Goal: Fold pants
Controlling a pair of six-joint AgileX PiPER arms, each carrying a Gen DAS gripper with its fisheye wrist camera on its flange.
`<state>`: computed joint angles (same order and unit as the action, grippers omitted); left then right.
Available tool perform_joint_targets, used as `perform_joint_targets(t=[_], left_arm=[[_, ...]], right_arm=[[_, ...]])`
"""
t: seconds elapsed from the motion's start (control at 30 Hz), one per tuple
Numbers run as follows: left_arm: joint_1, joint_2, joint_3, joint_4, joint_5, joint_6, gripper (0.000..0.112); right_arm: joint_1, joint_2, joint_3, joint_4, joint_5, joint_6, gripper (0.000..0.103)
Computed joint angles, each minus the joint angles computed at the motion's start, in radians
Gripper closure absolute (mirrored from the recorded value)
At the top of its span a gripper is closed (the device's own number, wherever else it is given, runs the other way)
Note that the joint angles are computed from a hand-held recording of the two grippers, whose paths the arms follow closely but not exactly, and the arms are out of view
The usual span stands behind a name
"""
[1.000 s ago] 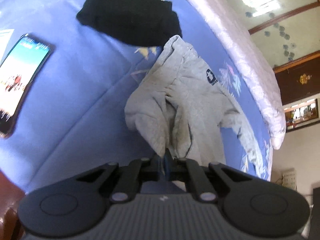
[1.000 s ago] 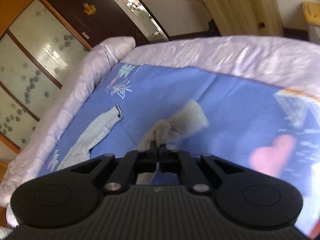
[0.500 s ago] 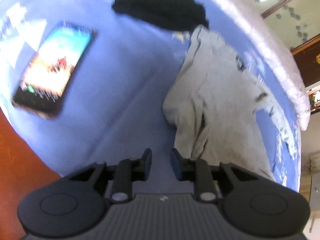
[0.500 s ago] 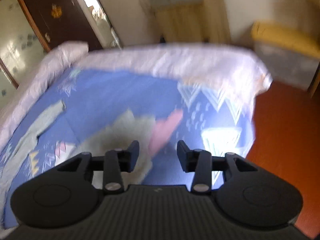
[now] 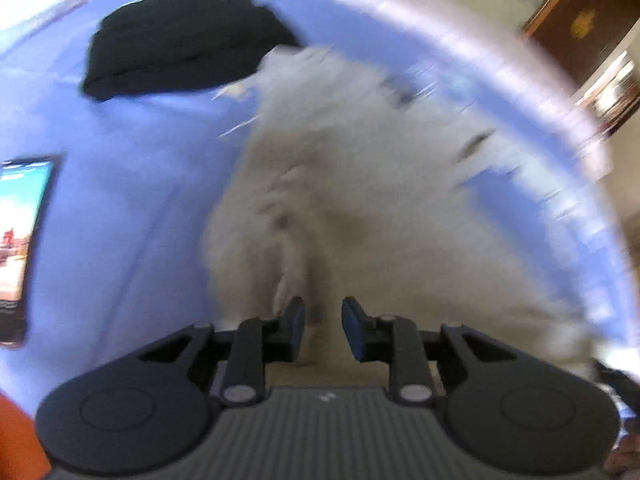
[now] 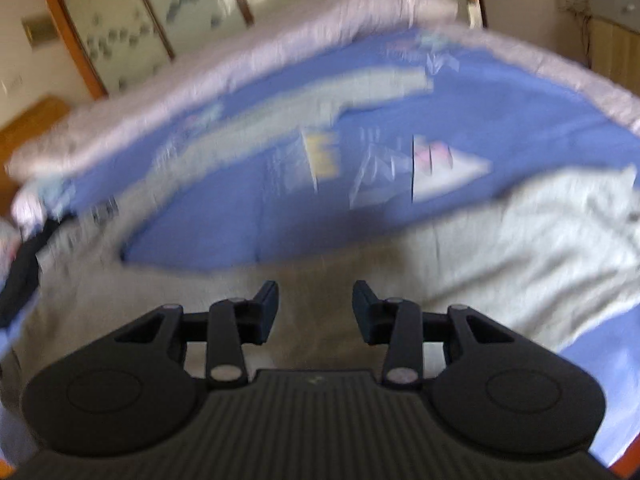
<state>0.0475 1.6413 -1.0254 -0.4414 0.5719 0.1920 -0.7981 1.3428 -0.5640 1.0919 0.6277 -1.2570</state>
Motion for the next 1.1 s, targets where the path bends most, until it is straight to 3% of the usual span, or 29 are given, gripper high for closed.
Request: perform_joint_targets(t=[0.03,0.07,0.1,0.17,0.23,0.33,0.43,0.5,0.6,0.7,0.77,0.87,0.9,0.93,0.97,1.07,1.1], left_arm=[[-0.003,0.025,0.005,0.06,-0.003,-0.052,0.1],[0.004,0.034,0.015,0.08,-0.003,-0.073,0.106],[0.022,0.019,0.026,0.06,-0.001,-0.054,0.106],[0.087,0.01,0.026,-0.095,0.062,0.099,0.106],[0.149,-0.001,-0.001,-0.208,0.14,0.19,0.103],[0.125,-0.007,-0.084,-0.227,0.133,0.166,0.103],[-0.01,0.044,-0.217,-0.1,0.053,0.078,0.098],[-0.109,0.129,-0.34,-0.002,0.028,0.018,0.087],[-0.249,0.302,-0.546,0.169,-0.018,-0.071,0.077],[-0.353,0.507,-0.8,0.373,0.002,-0.231,0.074],[-0.381,0.641,-0.966,0.427,0.035,-0.258,0.074],[-0.412,0.792,-1.158,0.474,0.093,-0.278,0.078],[-0.414,0.847,-1.239,0.463,0.137,-0.256,0.094],[-0.417,0.877,-1.281,0.452,0.172,-0.239,0.104],[-0.422,0.887,-1.284,0.467,0.179,-0.247,0.104],[-0.428,0.833,-1.168,0.478,0.096,-0.198,0.106],[-0.421,0.806,-1.132,0.436,0.088,-0.15,0.106]], right_arm=[[-0.055,0.032,0.002,-0.036,0.005,-0.004,0.062],[-0.129,0.023,0.016,-0.031,0.049,-0.048,0.074],[-0.222,0.007,0.031,-0.043,0.134,-0.076,0.075],[-0.317,0.005,-0.021,-0.128,0.255,-0.017,0.072],[-0.337,0.04,-0.108,-0.112,0.282,-0.01,0.071],[-0.371,0.114,-0.243,-0.013,0.325,0.036,0.071],[-0.238,0.271,-0.438,0.082,0.225,0.186,0.071],[-0.128,0.391,-0.554,0.136,0.117,0.245,0.068],[-0.03,0.596,-0.769,0.154,0.07,0.455,0.06],[0.023,0.745,-0.967,0.05,0.072,0.733,0.057],[0.058,0.833,-1.115,-0.085,0.064,0.926,0.056],[0.095,0.93,-1.261,-0.212,0.061,1.082,0.052],[0.104,0.956,-1.298,-0.247,0.062,1.124,0.052],[0.113,0.971,-1.31,-0.253,0.052,1.139,0.052],[0.115,0.974,-1.301,-0.227,0.037,1.113,0.053],[0.13,0.986,-1.334,-0.261,0.041,1.091,0.092],[0.14,0.987,-1.338,-0.284,0.008,1.099,0.092]])
